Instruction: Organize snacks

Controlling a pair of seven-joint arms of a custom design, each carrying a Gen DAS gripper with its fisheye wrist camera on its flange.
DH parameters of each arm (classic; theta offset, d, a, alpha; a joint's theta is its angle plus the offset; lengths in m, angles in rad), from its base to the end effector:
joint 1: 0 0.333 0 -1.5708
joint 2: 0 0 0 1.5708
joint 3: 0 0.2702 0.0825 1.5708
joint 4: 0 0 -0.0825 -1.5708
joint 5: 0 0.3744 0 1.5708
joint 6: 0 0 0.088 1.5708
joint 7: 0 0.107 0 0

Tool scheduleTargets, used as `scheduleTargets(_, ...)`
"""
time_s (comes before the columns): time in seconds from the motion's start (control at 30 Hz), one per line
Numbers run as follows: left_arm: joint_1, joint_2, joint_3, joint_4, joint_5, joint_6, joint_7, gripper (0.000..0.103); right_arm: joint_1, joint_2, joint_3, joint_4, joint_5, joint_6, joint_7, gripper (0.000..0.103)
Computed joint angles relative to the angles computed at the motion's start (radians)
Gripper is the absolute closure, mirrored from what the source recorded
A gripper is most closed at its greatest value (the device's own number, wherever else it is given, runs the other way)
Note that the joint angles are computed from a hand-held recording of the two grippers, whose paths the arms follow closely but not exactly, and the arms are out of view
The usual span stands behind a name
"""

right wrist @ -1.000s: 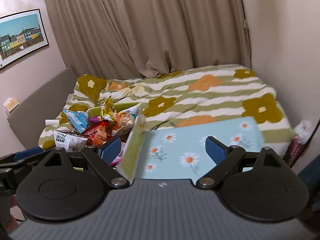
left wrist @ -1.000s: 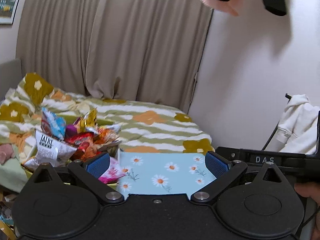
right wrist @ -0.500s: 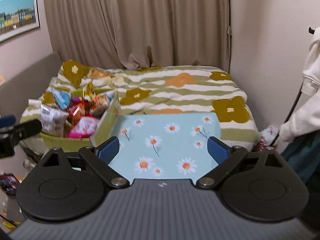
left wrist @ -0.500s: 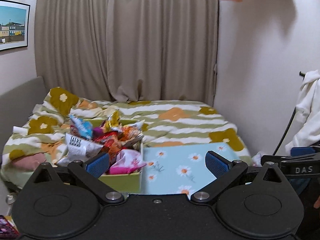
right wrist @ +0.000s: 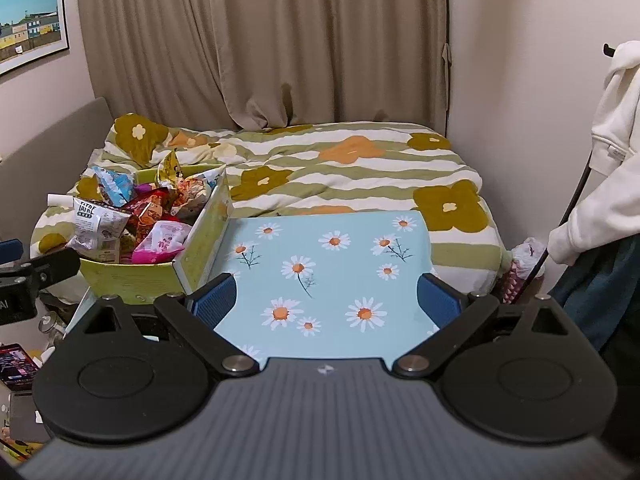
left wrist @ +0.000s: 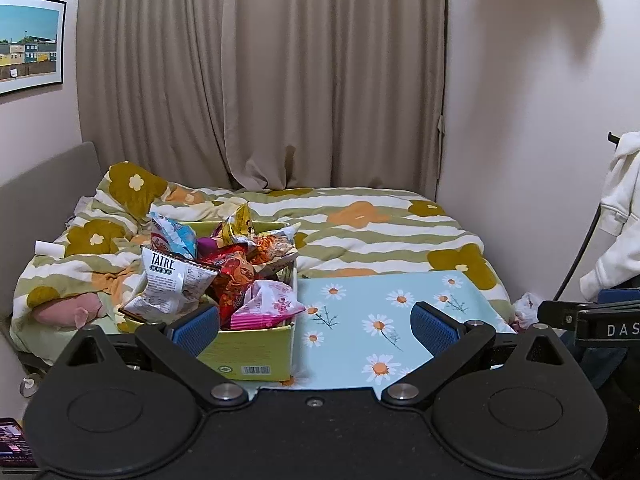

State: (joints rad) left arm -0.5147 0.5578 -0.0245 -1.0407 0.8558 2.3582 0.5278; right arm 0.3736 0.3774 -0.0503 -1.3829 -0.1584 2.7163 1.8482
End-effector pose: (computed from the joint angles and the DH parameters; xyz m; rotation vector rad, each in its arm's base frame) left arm 0.6321 -0.3598 0.5782 -1.6597 1.4581 -0.8704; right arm 0.6573 0.2335 0.5742 -1.7352 1.4633 -0.7051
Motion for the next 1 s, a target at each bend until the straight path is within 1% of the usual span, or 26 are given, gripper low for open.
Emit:
scheduleTargets(0.47,0.002,0.007,-0.005,0.012,-0.028,-0.017,0.021,0.0,0.005,0.009,-0.004,0.011,-0.007,-0.006,0.0,0.0)
scheduleTargets(1.0,0.005,0.01,-0.007,0.017,-0.052,-0.035,0.032,0.0,0.011,0.047,-0.015,0.076,-0.033,-0.065,0.018,0.0)
